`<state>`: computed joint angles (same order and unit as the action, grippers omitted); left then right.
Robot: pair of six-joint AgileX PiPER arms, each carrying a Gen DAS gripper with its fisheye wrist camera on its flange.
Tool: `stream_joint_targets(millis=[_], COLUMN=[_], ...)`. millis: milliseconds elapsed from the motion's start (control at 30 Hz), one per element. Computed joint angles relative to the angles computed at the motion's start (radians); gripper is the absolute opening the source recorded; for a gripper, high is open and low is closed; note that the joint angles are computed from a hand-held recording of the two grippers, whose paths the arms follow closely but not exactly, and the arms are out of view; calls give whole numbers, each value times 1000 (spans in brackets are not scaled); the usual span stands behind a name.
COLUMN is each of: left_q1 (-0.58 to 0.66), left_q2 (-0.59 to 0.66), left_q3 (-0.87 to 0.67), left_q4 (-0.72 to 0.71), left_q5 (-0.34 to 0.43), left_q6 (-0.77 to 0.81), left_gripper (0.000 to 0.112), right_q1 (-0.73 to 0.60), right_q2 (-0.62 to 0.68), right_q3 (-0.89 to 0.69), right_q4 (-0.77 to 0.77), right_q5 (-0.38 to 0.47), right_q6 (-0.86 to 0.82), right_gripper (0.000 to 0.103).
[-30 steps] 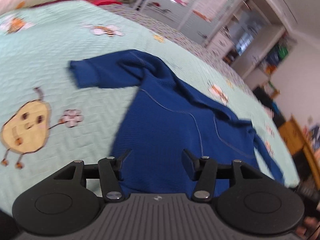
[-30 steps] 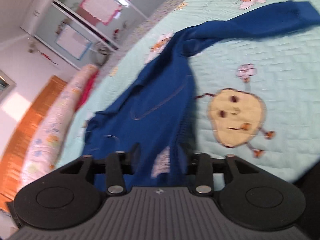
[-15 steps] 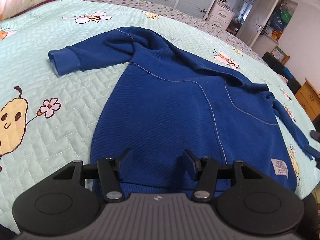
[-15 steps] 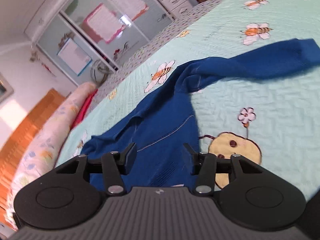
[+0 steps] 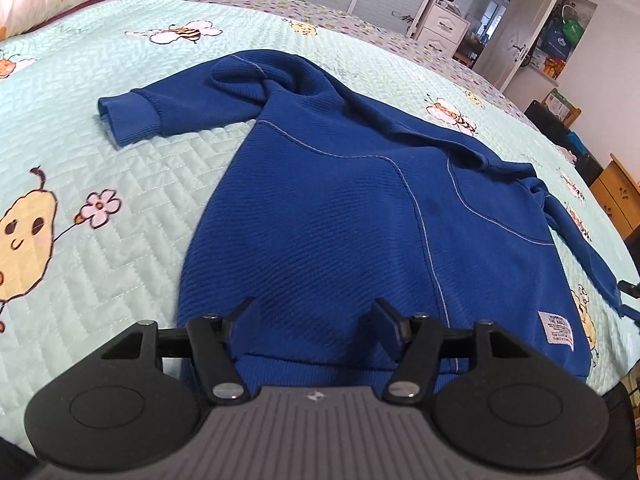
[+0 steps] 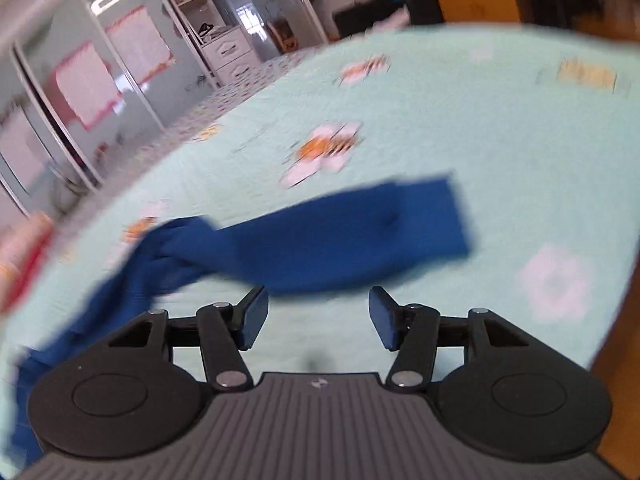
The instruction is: Fold clothes
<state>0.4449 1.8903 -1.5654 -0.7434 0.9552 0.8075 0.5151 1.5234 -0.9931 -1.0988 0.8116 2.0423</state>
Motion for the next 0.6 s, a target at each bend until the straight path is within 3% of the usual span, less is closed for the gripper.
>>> stream_joint_targets(millis=[133,267,400,500,533,567,600], left_q1=[-23,-32,-51,-68,-71,-73,-75], left_q2=[-9,-17,-20,-27,-31,-33,-36], left_q3=[-3,1,1,1,2,2,3], left_q4=[20,37,70,89,90,92,95], left_q5=[1,-3,-16,-17,-15,-13,-12], left_q6=[-11,-23,-53,-64,-63,-62,-63], left_gripper=[66,66,67,68,68,68,68], right_q1=[-49,-23,-35,-83,-97,-98,-98], right_q2=[34,87,93,88,86,83,80], right_q3=[-32,-4,78,101,101,92,82], right_q4=[52,-35,-173,-229,-237,-231,-225], right_q5=[39,145,97,19,-4,-7,-9], right_q6=[-363,-579,-563,-499,-490,-499,-509], right_gripper=[62,63,68,65,52,28,20])
